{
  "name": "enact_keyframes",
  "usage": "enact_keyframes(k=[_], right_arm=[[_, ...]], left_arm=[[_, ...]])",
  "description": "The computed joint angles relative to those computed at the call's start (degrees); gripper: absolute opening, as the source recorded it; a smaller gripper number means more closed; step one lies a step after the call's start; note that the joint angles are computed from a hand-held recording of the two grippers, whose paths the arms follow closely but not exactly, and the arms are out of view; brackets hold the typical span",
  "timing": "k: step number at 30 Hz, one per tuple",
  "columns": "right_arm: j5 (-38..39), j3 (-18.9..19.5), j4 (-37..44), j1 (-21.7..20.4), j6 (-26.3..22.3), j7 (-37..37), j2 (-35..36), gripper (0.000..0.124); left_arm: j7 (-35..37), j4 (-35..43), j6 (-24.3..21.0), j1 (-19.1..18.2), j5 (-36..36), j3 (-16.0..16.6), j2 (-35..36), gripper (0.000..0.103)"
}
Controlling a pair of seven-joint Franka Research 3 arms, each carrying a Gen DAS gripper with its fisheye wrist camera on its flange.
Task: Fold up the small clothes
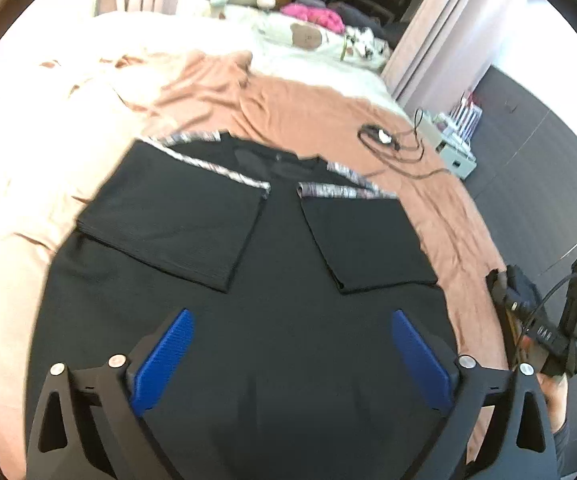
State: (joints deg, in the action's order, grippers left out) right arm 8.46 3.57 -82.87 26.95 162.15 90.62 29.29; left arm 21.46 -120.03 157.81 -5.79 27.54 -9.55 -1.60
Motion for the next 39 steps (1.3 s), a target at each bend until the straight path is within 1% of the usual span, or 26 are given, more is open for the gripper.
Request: enact_keyframes(k=[2, 4, 7, 9, 13, 17, 18, 19, 20, 21, 22, 24, 25, 26, 27, 28, 29, 31, 32, 33, 34, 36, 38, 39], right_arm=[[-0.54, -0.48, -4.03, 0.69, 1.12, 0.57, -2.76, 0.099], [-0.34, -0.1, -6.54, 0.5, 0.96, 0.59, -4.98, 0.099], [-2.35, -1.13, -11.65, 1.53, 2.88, 2.21, -9.62, 0.099], [-3.22, -1.05, -14.24, 1.54, 3.94, 2.72, -11.91, 0.099], [-3.58, -0.06, -20.65, 0.72, 6.17, 3.1, -17.04, 0.099], [-3.47, 1.09, -28.18, -0.42, 10.5, 2.0, -22.69, 0.099], [-0.99, 2.34, -30.07, -1.4, 11.87, -0.29, -24.11, 0.099], [2.16, 3.51, -31.29, -2.27, 12.76, -3.08, -24.99, 0.099], [8.11, 5.41, -33.57, -3.67, 14.41, -8.09, -26.61, 0.099], [10.04, 5.31, -35.22, -3.39, 15.52, -9.51, -27.76, 0.099], [9.62, 5.06, -36.86, -3.29, 16.6, -8.92, -28.82, 0.099], [5.9, 4.94, -40.66, -3.66, 19.07, -5.21, -31.29, 0.099], [3.13, 5.69, -42.5, -4.69, 20.3, -2.32, -32.42, 0.099], [2.07, 6.21, -44.4, -5.37, 21.2, -1.0, -33.81, 0.099], [0.74, 7.49, -46.47, -6.65, 21.89, 0.56, -35.39, 0.099], [0.22, 8.11, -47.4, -7.19, 22.16, 0.92, -36.08, 0.099], [0.41, 7.74, -49.4, -6.49, 22.89, 0.15, -37.7, 0.099], [0.65, 8.4, -52.59, -6.66, 24.97, -0.76, -40.05, 0.099], [1.09, 9.31, -54.37, -7.38, 26.37, -0.84, -41.26, 0.099], [1.87, 8.33, -56.24, -6.1, 27.78, -1.3, -42.45, 0.099], [2.52, 5.52, -58.26, -2.99, 28.78, -1.75, -43.84, 0.099], [3.62, 2.31, -60.4, 0.39, 29.84, -2.13, -45.11, 0.099], [4.63, 0.82, -63.08, 2.14, 30.56, -2.02, -47.18, 0.099], [5.21, 1.33, -64.32, 1.75, 30.71, -2.09, -48.31, 0.099]], left_arm=[[-2.65, -2.73, 0.81, 0.39, 2.35, -0.11, -3.32, 0.101], [-5.72, -5.27, 1.32, 1.27, 5.18, -0.77, -6.62, 0.103], [-7.69, -8.34, 1.21, 2.33, 6.68, -1.8, -10.83, 0.103], [-9.0, -10.22, 1.13, 3.05, 7.41, -2.65, -13.45, 0.103], [-12.56, -12.95, -1.15, 4.77, 10.45, -5.51, -18.6, 0.103], [-15.3, -15.16, -1.87, 5.62, 12.92, -7.68, -22.74, 0.103], [-15.84, -15.6, -1.71, 5.75, 13.5, -8.09, -23.5, 0.103], [-16.03, -16.14, -1.77, 5.62, 13.76, -8.38, -24.47, 0.103], [-16.25, -16.64, -2.26, 5.46, 13.88, -8.78, -25.52, 0.103], [-16.52, -16.93, -2.93, 5.39, 14.0, -9.25, -26.35, 0.103], [-16.82, -17.38, -3.34, 5.25, 14.12, -9.64, -27.28, 0.103], [-17.3, -18.29, -3.76, 4.83, 14.11, -10.15, -28.94, 0.103], [-17.64, -19.06, -3.53, 4.5, 14.05, -10.34, -30.14, 0.103], [-17.68, -19.69, -3.87, 4.11, 13.77, -10.57, -31.21, 0.103], [-17.71, -20.11, -5.01, 3.9, 13.69, -11.21, -32.34, 0.103], [-18.11, -20.4, -6.04, 4.08, 14.03, -12.04, -33.23, 0.103], [-18.44, -20.8, -7.59, 3.99, 14.32, -12.98, -34.4, 0.103], [-18.33, -21.77, -9.45, 2.73, 13.91, -13.45, -36.0, 0.103], [-18.14, -22.33, -10.17, 1.86, 13.5, -13.56, -36.79, 0.103], [-18.17, -22.86, -10.74, 1.26, 13.35, -13.86, -37.48, 0.103], [-18.24, -23.31, -11.48, 0.72, 13.34, -14.37, -38.23, 0.103], [-18.34, -23.92, -13.41, -0.24, 13.55, -15.6, -39.43, 0.103], [-18.24, -24.05, -16.0, -1.32, 13.75, -16.93, -40.1, 0.103], [-18.36, -24.18, -17.16, -1.92, 13.75, -17.39, -40.37, 0.103]])
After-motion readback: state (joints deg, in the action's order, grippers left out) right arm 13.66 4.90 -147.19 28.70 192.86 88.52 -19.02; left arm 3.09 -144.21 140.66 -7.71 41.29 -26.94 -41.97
